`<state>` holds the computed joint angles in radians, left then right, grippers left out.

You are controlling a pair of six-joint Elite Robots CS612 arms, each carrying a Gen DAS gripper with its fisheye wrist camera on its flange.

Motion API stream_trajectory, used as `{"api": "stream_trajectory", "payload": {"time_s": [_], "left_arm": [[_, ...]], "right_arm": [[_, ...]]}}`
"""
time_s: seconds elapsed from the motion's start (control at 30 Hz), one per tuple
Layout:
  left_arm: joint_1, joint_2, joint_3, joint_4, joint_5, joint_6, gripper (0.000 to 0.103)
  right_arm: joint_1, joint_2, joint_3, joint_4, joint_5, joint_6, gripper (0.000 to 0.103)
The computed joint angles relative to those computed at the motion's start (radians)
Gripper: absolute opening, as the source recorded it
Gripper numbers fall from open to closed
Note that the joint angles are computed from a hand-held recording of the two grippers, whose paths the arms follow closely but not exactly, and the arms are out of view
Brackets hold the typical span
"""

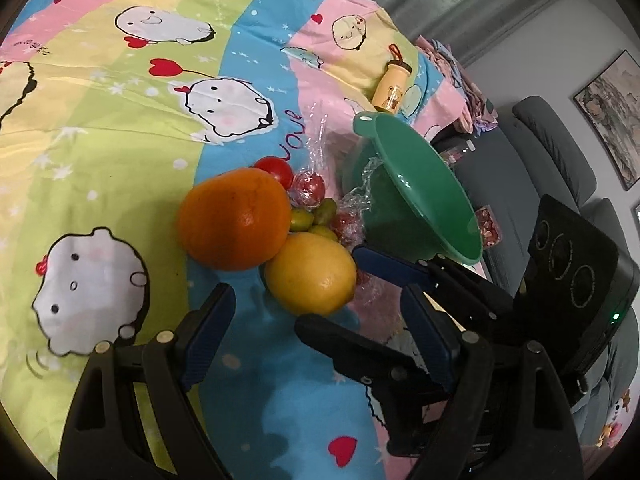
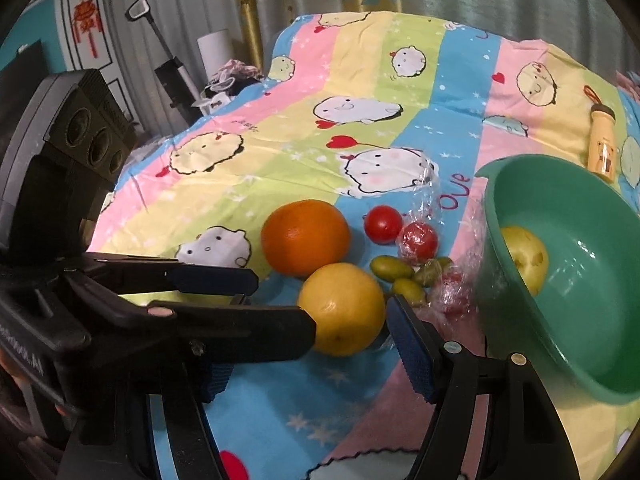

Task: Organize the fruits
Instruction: 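Close the left tool on the yellow lemon while the right tool clamps it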

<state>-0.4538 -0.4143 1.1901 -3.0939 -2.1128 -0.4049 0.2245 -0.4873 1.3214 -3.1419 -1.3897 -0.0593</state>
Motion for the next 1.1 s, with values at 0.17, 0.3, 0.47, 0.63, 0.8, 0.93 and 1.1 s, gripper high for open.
{"api": "stream_trajectory", "payload": {"time_s": [0.17, 0.3, 0.47, 0.63, 0.8, 0.93, 1.1], "left_arm": [[-0.001, 0.015, -0.027, 0.025, -0.02, 0.002, 0.083], [-0.001, 0.025, -0.044, 0.045, -0.031, 0.004, 0.073], [-0.002, 0.034, -0.06, 0.071, -0.046, 0.011, 0.063], [-0.001, 0.032, -0.057, 0.076, -0.038, 0.011, 0.06], [-0.001, 0.024, -0.042, 0.066, -0.032, 0.015, 0.058], [-0.008, 0.005, -0.018, 0.04, -0.012, 0.029, 0.058], [-0.016, -0.032, 0.039, -0.029, 0.02, 0.045, 0.058]], "right_arm": [[-0.001, 0.01, -0.021, 0.032, 0.0, -0.017, 0.069], [-0.002, 0.018, -0.037, 0.062, -0.01, -0.01, 0.063], [-0.001, 0.021, -0.041, 0.065, -0.021, -0.016, 0.058], [0.001, 0.021, -0.042, 0.061, -0.036, -0.018, 0.055], [0.007, 0.022, -0.038, 0.04, -0.06, -0.012, 0.055], [0.008, 0.012, -0.015, -0.002, -0.055, -0.005, 0.055], [0.016, -0.008, 0.026, -0.085, -0.065, -0.005, 0.055]]}}
